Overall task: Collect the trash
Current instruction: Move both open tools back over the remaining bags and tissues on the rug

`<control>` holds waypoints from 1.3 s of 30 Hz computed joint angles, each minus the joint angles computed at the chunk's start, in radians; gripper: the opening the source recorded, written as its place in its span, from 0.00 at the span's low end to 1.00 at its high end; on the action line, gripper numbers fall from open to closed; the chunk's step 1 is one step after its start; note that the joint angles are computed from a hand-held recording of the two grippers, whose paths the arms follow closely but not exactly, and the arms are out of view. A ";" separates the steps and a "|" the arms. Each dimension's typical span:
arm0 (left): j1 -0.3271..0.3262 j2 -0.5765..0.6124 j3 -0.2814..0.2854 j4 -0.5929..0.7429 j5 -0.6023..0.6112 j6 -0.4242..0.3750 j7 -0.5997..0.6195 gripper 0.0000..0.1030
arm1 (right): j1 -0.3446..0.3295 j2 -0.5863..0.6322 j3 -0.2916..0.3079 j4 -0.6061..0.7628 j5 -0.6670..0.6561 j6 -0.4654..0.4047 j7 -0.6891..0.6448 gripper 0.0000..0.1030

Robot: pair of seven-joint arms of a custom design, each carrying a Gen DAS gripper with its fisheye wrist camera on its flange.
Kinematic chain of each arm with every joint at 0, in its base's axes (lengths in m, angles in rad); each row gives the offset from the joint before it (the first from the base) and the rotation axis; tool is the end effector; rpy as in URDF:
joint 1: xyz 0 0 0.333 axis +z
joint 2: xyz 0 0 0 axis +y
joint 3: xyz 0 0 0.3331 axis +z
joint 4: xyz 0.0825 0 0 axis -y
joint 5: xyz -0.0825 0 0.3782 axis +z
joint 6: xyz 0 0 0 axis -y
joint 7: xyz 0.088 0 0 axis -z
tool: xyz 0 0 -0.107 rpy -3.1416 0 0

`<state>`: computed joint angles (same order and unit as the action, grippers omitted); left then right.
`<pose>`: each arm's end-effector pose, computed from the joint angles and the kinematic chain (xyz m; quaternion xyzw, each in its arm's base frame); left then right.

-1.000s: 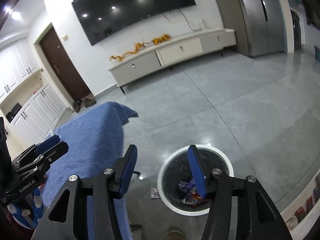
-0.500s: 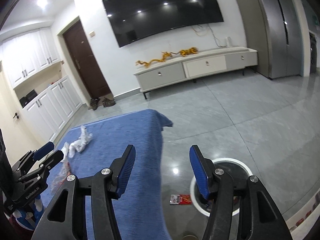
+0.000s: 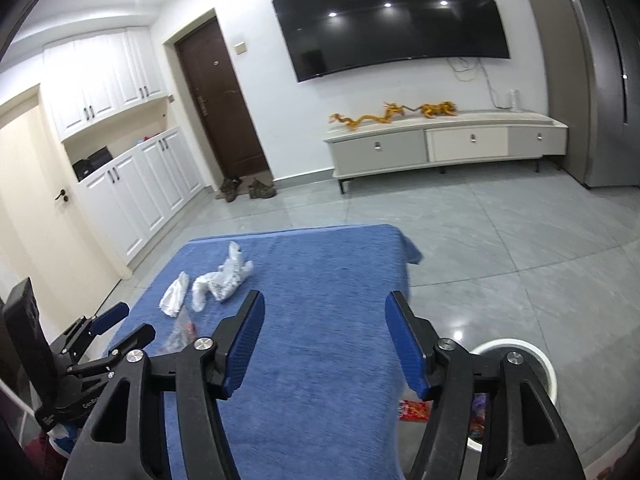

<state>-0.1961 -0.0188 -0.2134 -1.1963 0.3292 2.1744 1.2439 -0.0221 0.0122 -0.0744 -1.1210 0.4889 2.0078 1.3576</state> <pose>0.4911 -0.2022 0.9063 -0.5733 0.6496 -0.3642 0.3416 0.5300 -0.0226 0.9053 -0.6570 0.5841 -0.1894 0.4374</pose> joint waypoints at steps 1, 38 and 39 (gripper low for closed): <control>0.009 -0.015 0.009 -0.022 -0.008 0.008 0.001 0.68 | 0.004 0.005 0.004 0.005 0.000 0.000 0.000 0.64; 0.122 -0.194 0.108 -0.386 -0.467 0.032 0.286 0.74 | 0.077 0.339 0.140 0.307 -0.059 -0.137 0.072 0.68; 0.121 -0.188 0.108 -0.381 -0.474 0.021 0.291 0.73 | 0.078 0.345 0.141 0.314 -0.059 -0.140 0.073 0.68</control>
